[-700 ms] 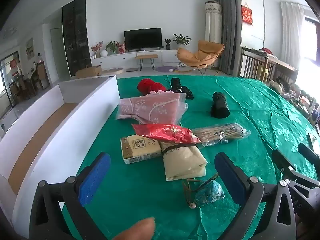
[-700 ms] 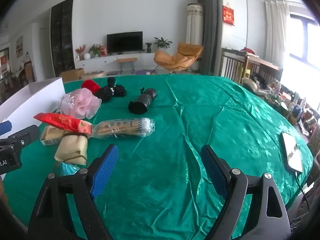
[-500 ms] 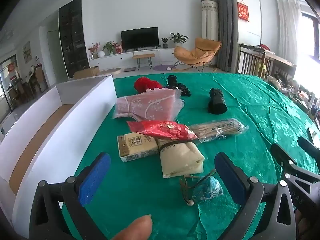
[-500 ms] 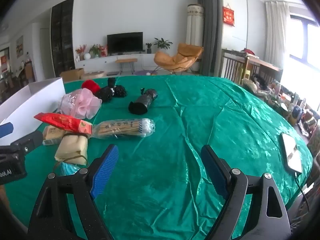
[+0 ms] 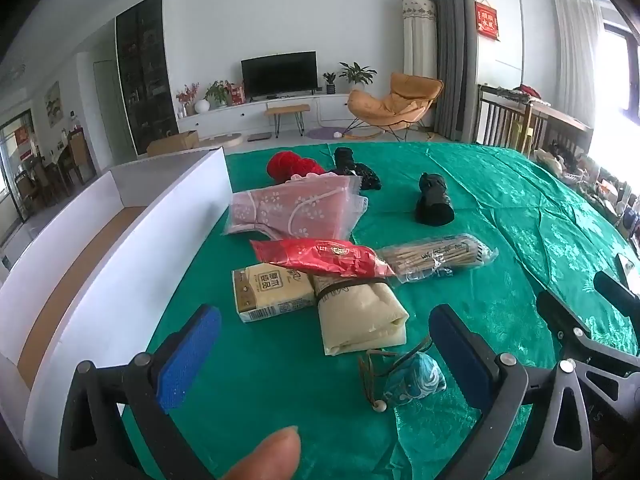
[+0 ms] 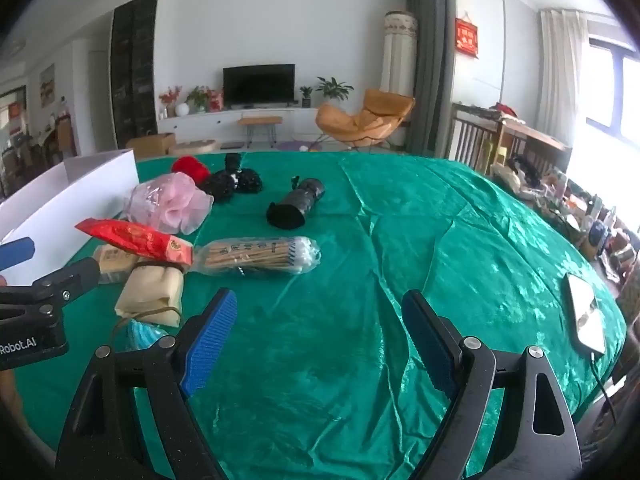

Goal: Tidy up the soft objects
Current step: 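Move both grippers toward the scattered items on the table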

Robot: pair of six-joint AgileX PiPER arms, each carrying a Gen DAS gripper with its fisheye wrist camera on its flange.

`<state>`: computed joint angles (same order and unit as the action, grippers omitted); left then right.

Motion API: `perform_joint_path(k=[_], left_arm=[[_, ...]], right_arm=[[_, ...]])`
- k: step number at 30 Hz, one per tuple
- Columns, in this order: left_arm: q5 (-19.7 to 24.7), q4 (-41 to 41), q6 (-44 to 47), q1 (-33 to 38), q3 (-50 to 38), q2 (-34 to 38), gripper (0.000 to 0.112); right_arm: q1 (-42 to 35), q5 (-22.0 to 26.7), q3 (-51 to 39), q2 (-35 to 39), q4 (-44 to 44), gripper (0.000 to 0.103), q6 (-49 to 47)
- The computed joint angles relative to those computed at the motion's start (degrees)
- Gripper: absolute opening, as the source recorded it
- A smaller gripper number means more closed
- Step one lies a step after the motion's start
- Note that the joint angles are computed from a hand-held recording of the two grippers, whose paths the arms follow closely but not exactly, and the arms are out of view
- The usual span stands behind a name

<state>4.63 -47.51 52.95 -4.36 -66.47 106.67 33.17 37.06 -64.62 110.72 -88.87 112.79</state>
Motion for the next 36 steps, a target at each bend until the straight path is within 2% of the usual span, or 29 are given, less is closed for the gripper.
perform_joint_path(k=[14, 18, 23, 28, 32, 36], left_arm=[[1.20, 4.57, -4.65, 0.56, -0.85, 0.81, 0.103], [1.05, 11.30, -10.63, 0.93, -0.31, 0.79, 0.103], [1.04, 5.79, -4.50, 3.16, 0.85, 0.98, 0.103], [2.28, 7.81, -6.56, 4.96, -0.09, 2.78, 0.103], [2.58, 1.64, -0.30, 5.52, 0.05, 3.10, 0.103], [3.06, 3.44, -2.09, 5.78, -0.40, 3.74, 0.103]], right_arm=[[0.08, -0.08, 0.11, -0.16, 0.01, 0.087, 0.00], [-0.64, -0.89, 0.93, -0.65, -0.93, 0.087, 2.26], [-2.76, -3.18, 2.33, -1.51, -1.86, 0.087, 6.68], [-2.31, -4.13, 1.63, -1.00, -1.72, 0.087, 4.61], [-0.83, -3.50, 0.83, -0.46, -2.02, 0.087, 2.28], [-0.79, -5.55, 0.68, -0.42, -2.59, 0.087, 1.34]])
